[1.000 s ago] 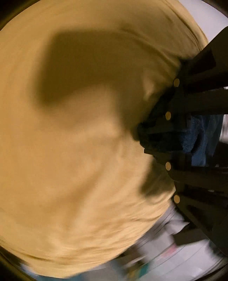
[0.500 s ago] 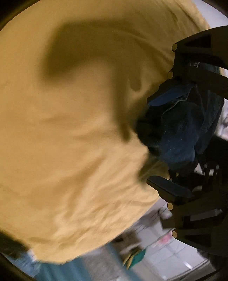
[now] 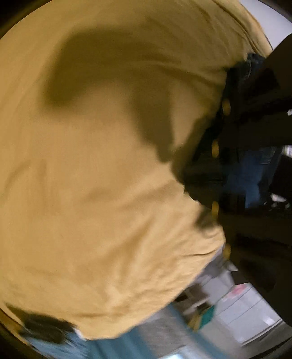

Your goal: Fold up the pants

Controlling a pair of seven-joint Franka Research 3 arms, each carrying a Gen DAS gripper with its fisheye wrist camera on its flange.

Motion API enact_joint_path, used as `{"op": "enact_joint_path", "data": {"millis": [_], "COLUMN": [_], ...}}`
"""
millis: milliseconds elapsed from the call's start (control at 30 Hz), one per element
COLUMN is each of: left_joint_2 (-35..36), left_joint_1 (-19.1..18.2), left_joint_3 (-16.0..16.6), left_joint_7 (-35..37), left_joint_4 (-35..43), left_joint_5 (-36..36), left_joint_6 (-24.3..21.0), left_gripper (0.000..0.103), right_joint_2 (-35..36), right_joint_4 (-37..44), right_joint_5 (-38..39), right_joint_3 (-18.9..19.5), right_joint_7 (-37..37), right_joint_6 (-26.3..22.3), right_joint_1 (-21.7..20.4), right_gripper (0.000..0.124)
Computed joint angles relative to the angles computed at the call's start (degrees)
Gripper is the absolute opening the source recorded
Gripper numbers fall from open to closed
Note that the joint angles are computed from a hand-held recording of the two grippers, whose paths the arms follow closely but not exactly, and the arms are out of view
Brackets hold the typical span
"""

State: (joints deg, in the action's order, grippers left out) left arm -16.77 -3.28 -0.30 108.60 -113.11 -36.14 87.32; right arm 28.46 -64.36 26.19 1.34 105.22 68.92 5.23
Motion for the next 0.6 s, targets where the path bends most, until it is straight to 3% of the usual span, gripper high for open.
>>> {"op": "enact_joint_path", "data": {"millis": [33, 200, 333, 533, 600], "left_joint_2": [-0.03, 0.20, 0.32, -0.09, -0.85], "left_joint_1": [-0.01, -0.05, -0.13, -0.17, -0.50], "left_joint_3": [-0.09, -0.18, -0.31, -0.41, -0.60], "left_joint_7": [-0.17, -0.69, -0.61, -0.67, -0.21], "left_joint_4": [0.01, 0.43, 0.76, 0.40, 0.22], "left_joint_5": [0.11, 0.44, 0.86, 0.91, 0.92], "left_joint_6": [0.03, -0.31, -0.51, -0.04, 0.53], "left_gripper": [0.058, 0.058, 0.058, 0.058, 0.058], "right_joint_2": [-0.78, 0.88, 0.26, 6.25, 7.69], "right_joint_4": [-1.18, 0.31, -4.33, 2.46, 4.67], "right_joint_5": [-0.05, -2.28, -4.20, -8.73, -10.41], "right_joint_3": [0.22, 1.07, 1.53, 1.81, 1.82], "right_joint_7": [-0.76, -3.10, -4.88, -7.37, -8.96], "right_joint_6": [0.22, -2.35, -0.77, -6.83, -10.26], "right_joint_1": [0.87, 2.90, 5.90, 9.18, 9.98], "right_gripper": [0.078, 0.079, 0.079, 0.079, 0.064]}}
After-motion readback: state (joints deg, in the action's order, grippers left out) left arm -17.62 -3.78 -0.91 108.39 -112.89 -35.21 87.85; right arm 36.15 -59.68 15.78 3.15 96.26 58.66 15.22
